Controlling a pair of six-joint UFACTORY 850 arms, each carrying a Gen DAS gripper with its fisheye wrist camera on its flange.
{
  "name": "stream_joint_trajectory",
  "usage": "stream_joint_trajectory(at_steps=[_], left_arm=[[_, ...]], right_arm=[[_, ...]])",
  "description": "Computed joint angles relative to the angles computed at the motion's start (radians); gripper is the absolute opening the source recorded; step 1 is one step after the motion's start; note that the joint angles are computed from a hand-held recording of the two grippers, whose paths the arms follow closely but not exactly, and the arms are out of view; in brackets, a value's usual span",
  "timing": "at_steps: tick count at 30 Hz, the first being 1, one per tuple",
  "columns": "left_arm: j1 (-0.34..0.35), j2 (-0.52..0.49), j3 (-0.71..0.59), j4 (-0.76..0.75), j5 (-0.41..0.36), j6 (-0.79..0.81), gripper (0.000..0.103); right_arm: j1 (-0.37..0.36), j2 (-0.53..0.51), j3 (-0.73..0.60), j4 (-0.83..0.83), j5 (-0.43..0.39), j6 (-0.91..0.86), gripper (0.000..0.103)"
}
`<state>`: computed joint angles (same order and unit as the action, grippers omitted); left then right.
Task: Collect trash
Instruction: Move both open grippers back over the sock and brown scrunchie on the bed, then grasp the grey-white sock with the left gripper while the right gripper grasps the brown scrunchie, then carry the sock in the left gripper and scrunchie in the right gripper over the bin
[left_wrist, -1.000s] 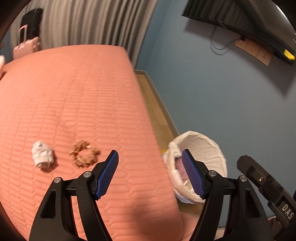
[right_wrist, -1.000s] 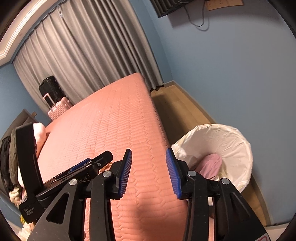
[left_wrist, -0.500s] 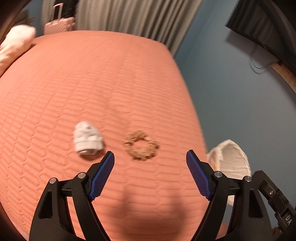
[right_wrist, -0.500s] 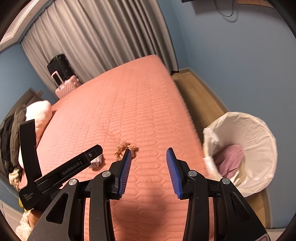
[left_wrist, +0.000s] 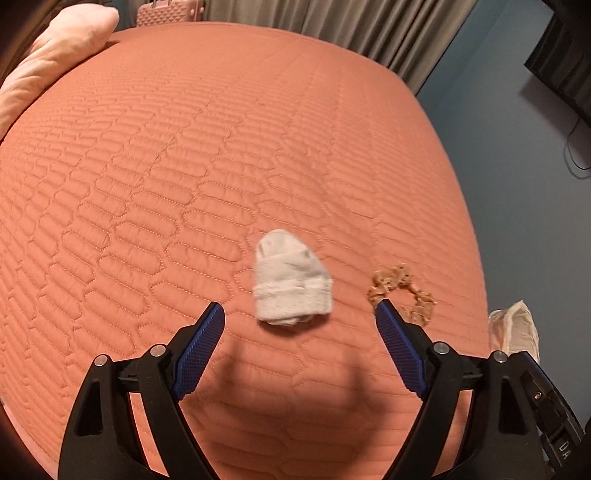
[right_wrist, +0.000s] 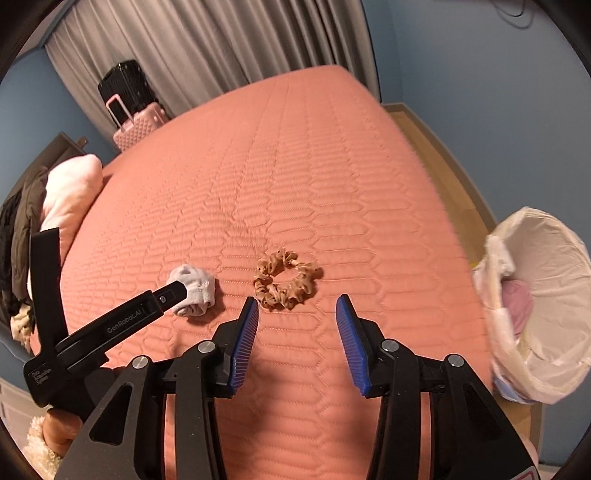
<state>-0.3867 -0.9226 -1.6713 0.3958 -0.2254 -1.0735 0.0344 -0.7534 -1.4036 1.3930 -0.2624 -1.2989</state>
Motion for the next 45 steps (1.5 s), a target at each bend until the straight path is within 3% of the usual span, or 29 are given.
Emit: stream_joint_trajectory(at_steps=[4, 9, 17, 20, 22, 25, 28, 32, 40, 45], left_arm=[[0.012, -0.039, -0.050, -0.081, -0.045, 0.076, 0.080], [0.036, -0.102, -0.127, -0.330, -0.072, 0.320, 0.080], [0.034, -0.152, -0.184, -0.312, -0.085, 0.335, 0.079], [0.034, -0.153, -0.187, -0.366, -0.073, 0.404, 0.067], [0.034, -0.152, -0.186, -0.438, -0.066, 0.492, 0.051], [0.025, -0.157, -0.203, -0.398, -0.075, 0.469, 0.038], [0.014, -0.166, -0.227, -0.366, -0.085, 0.443, 0.034], [-0.005, -0.135, -0.199, -0.353, -0.064, 0.439, 0.033], [-0.048, -0.054, -0.143, -0.289, -0.017, 0.413, 0.033], [-0.098, -0.018, -0.145, -0.171, 0.004, 0.332, 0.033]], right_arm=[[0.017, -0.080, -0.098, -0.193, 0.003, 0.215, 0.044], [0.025, -0.174, -0.218, -0.391, -0.025, 0.469, 0.044], [0.043, -0.292, -0.369, -0.659, -0.052, 0.753, 0.044], [0.047, -0.327, -0.405, -0.728, -0.077, 0.820, 0.037], [0.049, -0.335, -0.406, -0.736, -0.078, 0.823, 0.033], [0.050, -0.330, -0.394, -0.738, -0.078, 0.805, 0.017], [0.041, -0.313, -0.374, -0.672, -0.102, 0.735, 0.013], [0.034, -0.242, -0.278, -0.532, -0.054, 0.570, 0.013], [-0.015, -0.056, -0.072, -0.007, -0.027, 0.041, 0.013], [-0.065, 0.060, 0.041, 0.300, -0.045, -0.267, 0.013]])
